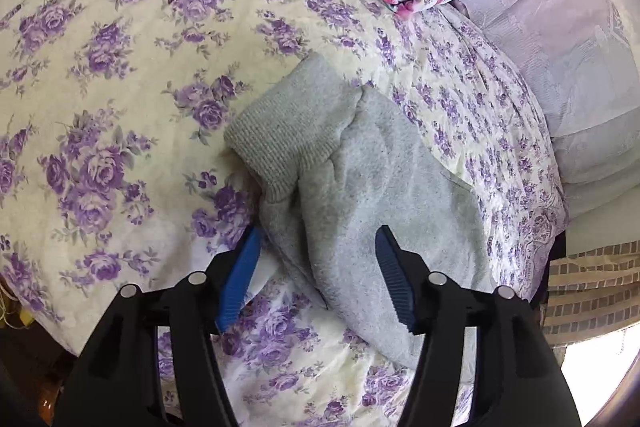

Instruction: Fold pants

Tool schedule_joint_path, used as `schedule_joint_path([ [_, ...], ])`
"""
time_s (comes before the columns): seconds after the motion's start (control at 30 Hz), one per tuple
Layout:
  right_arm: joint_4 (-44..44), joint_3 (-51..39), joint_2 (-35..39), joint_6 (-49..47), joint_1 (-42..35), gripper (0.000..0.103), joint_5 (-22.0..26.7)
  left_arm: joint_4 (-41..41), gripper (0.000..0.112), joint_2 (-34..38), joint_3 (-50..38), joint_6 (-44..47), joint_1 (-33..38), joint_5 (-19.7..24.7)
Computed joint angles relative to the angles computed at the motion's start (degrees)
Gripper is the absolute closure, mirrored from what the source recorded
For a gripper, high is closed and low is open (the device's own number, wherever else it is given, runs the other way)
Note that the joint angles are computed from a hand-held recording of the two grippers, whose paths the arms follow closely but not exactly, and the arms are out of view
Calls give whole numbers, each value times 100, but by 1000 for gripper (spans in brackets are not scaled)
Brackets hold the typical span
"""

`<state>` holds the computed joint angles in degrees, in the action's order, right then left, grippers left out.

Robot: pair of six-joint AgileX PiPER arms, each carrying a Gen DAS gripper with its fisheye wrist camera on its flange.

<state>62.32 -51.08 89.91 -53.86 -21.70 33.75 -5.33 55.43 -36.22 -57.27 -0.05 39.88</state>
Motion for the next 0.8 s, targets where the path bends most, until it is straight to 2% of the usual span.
schedule_joint_path([
  [0.07,-73,-72,-486,-50,-765,52,-354,-6,53,84,-145,117,-66,137],
  [0.13,42,-220,-747,-89,-1564,49,-492,-109,53,175,-247,354,-88,237],
  [0.17,137,-276,-783,-259,-1877,43,-452,-65,52,319,-344,307,-168,215],
  [0.27,442,123,-1036,-1278,-2100,37,-3,-1,50,409,-382,222,-322,217],
  [0.33,579,490,-884,-1543,-1876,37,617,-53,50,491,-395,315,-350,202],
  [0.4,938,781,-457,-1606,-1359,40,891,-151,50,584,-439,455,-326,166],
  [0.43,1303,880,-175,-1718,-1078,45,981,-167,50,540,-430,446,-316,155],
  [0.47,1648,909,96,-1818,-819,57,1053,-240,50,485,-410,487,-272,125],
  [0.57,2125,607,710,-1670,-119,66,909,-312,50,326,-372,488,-213,114],
  [0.63,2009,306,919,-1372,91,67,745,-92,50,166,-322,203,-312,120],
  [0.73,1561,-81,1085,-1021,254,70,784,127,50,-90,-176,-194,-429,113],
  [0.8,1204,-278,1150,-702,534,78,635,138,50,-195,-50,-353,-457,51],
])
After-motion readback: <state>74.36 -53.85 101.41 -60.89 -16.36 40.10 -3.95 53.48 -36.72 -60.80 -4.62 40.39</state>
